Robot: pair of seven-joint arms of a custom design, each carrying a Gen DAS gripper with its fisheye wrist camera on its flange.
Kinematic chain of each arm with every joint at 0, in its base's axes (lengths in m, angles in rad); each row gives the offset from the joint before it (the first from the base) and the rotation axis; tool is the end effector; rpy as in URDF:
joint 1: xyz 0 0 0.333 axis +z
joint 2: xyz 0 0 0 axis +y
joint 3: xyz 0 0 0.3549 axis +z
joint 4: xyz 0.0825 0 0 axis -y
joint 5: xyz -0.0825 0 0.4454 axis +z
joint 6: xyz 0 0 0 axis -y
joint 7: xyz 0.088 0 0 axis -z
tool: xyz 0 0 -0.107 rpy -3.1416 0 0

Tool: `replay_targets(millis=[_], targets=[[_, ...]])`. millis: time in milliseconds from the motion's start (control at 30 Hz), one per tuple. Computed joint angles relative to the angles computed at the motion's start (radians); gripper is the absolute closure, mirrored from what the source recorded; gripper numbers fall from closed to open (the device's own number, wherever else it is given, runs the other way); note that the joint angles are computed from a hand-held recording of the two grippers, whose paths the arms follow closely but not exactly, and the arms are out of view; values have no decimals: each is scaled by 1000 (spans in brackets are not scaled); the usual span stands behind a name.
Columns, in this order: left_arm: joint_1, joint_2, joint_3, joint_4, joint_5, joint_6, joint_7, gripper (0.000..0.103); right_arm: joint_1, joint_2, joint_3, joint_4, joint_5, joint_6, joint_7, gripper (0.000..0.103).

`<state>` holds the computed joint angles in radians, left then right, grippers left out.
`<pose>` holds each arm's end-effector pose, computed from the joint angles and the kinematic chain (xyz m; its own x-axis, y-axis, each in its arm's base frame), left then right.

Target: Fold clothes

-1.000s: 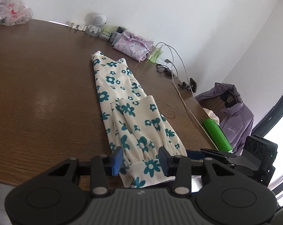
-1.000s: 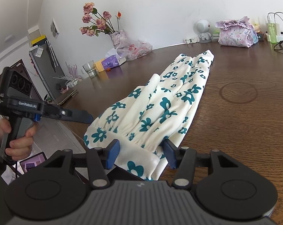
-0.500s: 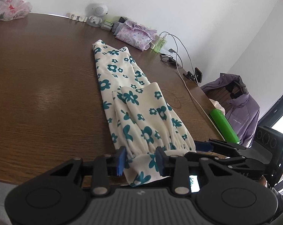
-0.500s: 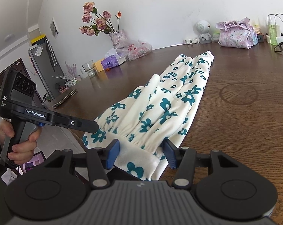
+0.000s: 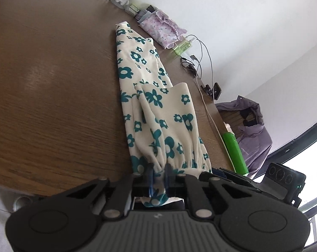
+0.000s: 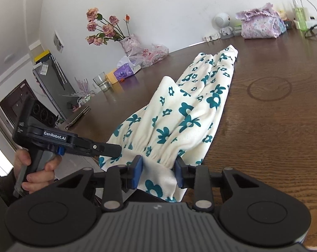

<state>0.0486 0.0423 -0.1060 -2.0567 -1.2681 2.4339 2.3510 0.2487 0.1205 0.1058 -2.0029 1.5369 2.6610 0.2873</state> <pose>0.6417 -0.0388 0.4605 -0.1745 -0.7102 0.6820 -0.8348 -0.2606 -0.4849 0.6321 0.2015 0.4416 0.5248 -0.7163 -0.4600 -0.6593 -0.0002 -0.7519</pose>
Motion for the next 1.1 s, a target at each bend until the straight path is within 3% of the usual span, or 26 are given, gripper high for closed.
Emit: replay_targets(millis=[100,167,200,300,367,400,467,567,600,667,700,767,800,833,900,967,1033,1100], targets=[[-2,-16,0,-7,6,20,55,77,3,-15,0,1,-12,29,-9,65],[-11,-38,-3,-16,7,84,122,58,6,-24,-1,10,18,69,-40,62],[-16,-47,-2,-18,-4,112,159,57,6,-25,-2,16,37,76,-51,62],[-27,-41,2,2,-16,120,185,64,11,-18,-4,37,67,105,-59,64],[-32,-29,0,21,-5,116,177,90,17,-2,-1,53,55,118,-54,72],[-37,-17,-4,29,38,122,153,94,19,12,0,62,27,120,-30,82],[-45,5,-15,30,92,150,113,96,23,48,5,81,-38,137,47,89],[-39,10,-21,25,54,154,128,94,12,77,20,93,-114,133,139,91],[-36,7,-22,23,34,159,138,93,4,71,29,93,-95,137,114,89],[-33,5,-22,23,-8,175,166,82,-3,60,41,100,10,191,33,73],[-32,8,-22,30,-19,183,180,78,0,60,42,108,67,226,-9,52],[-36,21,-26,50,-24,207,201,73,17,92,30,142,26,283,19,53],[-37,31,-29,62,-17,211,203,73,22,112,27,157,-30,300,69,61],[-38,40,-33,74,1,213,198,73,18,131,27,171,-78,292,127,84],[-42,51,-41,85,47,222,192,73,-1,161,36,196,-149,249,224,99],[-44,53,-49,91,82,226,203,73,-47,166,75,213,-44,201,145,101],[-38,50,-57,99,41,207,267,71,-67,171,82,226,43,146,91,101],[-37,56,-61,116,17,182,297,66,-60,190,66,243,18,132,177,101]])
